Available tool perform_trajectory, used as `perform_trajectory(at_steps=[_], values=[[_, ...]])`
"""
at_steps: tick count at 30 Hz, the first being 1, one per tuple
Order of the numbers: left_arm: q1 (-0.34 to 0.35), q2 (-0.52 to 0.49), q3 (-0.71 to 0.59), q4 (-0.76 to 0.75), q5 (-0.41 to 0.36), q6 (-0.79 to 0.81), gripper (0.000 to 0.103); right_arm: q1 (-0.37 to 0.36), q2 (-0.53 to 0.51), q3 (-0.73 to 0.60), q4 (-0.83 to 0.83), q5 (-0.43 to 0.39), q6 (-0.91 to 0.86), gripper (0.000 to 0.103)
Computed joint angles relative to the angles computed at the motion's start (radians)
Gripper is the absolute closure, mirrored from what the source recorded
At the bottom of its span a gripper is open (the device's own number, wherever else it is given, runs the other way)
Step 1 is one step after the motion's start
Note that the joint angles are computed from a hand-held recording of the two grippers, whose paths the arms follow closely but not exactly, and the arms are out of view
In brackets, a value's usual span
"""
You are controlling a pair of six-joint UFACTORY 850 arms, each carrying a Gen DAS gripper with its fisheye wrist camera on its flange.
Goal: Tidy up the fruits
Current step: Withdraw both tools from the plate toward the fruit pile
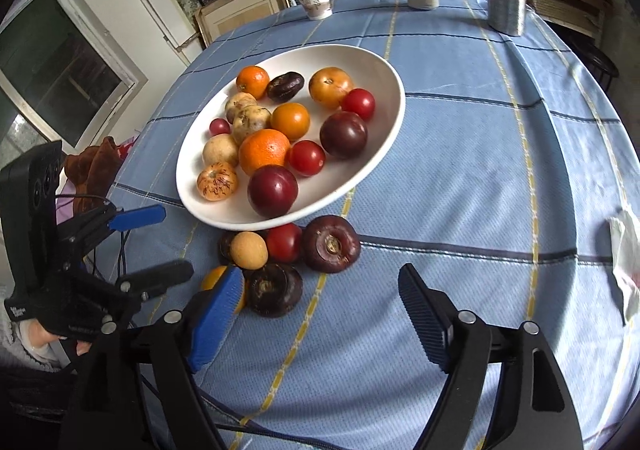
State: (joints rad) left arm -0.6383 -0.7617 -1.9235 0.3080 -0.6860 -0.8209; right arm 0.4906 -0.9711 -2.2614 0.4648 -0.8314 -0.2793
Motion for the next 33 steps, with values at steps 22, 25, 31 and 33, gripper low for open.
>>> perform_trajectory(at_steps=[22,25,31,33], values=[[-0.007,0.023,0.064,0.037,-0.053,-0.086,0.004,-0.022,0.051,0.104,0.019,0.024,0.035,0.018],[0.001,0.071,0.137,0.084,-0.081,-0.188,0.004,-0.013,0.043,0.089,0.026,0.016,0.015,0.018],[0.004,0.139,0.230,0.119,-0.013,-0.276,0.005,-0.005,0.039,0.080,0.018,0.005,-0.004,0.018],[-0.004,0.106,0.182,0.106,-0.027,-0.221,0.005,-0.009,0.040,0.081,0.015,0.006,0.003,0.018]])
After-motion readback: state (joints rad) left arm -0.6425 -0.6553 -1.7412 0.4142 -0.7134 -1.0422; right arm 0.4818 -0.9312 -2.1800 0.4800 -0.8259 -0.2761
